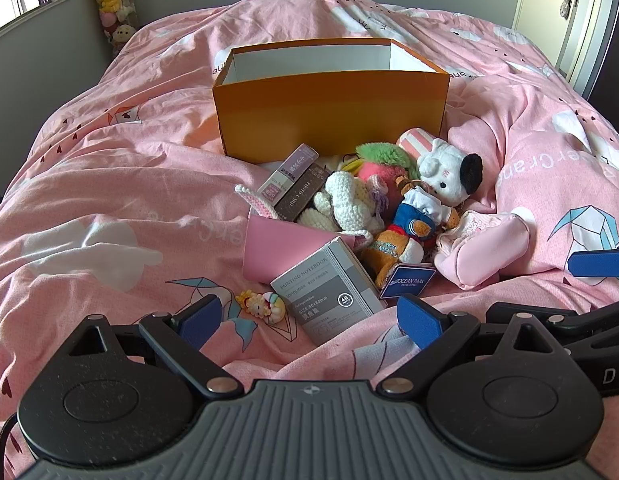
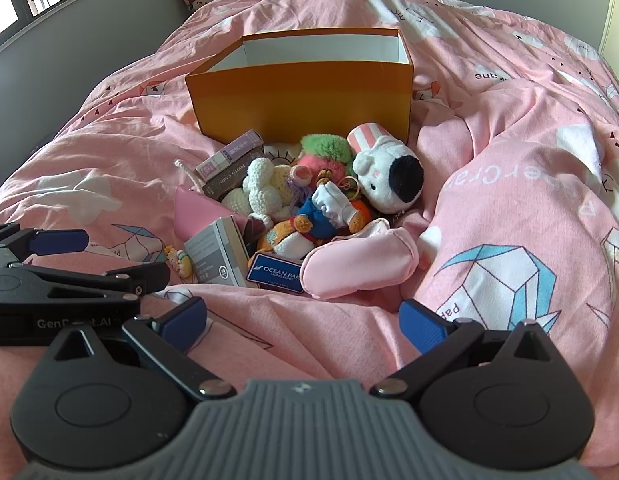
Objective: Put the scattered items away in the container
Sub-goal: 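Move both tools toward the heap of items beside the orange box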
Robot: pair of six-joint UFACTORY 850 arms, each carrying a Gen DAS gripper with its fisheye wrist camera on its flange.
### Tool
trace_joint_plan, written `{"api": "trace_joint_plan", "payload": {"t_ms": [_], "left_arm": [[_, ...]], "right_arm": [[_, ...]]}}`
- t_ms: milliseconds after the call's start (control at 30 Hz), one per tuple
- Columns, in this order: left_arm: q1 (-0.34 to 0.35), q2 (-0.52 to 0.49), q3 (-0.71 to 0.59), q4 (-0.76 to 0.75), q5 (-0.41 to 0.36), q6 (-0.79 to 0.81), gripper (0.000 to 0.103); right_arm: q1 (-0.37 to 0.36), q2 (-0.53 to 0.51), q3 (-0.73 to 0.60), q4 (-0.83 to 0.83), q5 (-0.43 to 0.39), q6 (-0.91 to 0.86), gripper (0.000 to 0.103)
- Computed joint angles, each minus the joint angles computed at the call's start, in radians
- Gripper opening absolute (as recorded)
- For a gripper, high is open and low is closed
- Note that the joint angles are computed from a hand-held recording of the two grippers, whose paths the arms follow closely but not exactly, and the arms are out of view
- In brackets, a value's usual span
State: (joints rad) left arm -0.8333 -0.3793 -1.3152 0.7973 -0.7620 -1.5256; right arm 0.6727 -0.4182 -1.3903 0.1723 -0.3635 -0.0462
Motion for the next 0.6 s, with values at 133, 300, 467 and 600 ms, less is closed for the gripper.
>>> {"api": "trace_joint_plan", "payload": {"t_ms": [133, 300, 467, 600], "left_arm": [[0.000, 0.000, 0.000, 0.001, -0.001, -0.001, 0.103], [0.000, -0.001, -0.001, 0.000, -0.001, 0.000, 0.103], [-0.003, -0.005, 0.005, 0.007, 0.011, -0.011, 0.103], [-0.003, -0.005, 0.009, 0.014, 0.018, -0.015, 0.103]], "right_arm": [[0.001, 0.002, 0.004, 0.007, 0.001, -0.005, 0.103], [0.001, 0.002, 0.004, 0.009, 0.000, -0.006, 0.103], [0.000, 0.000, 0.003, 0.020, -0.003, -0.017, 0.103], [-0.003, -0.008, -0.007, 0.048, -0.017, -0.048, 0.103]]}}
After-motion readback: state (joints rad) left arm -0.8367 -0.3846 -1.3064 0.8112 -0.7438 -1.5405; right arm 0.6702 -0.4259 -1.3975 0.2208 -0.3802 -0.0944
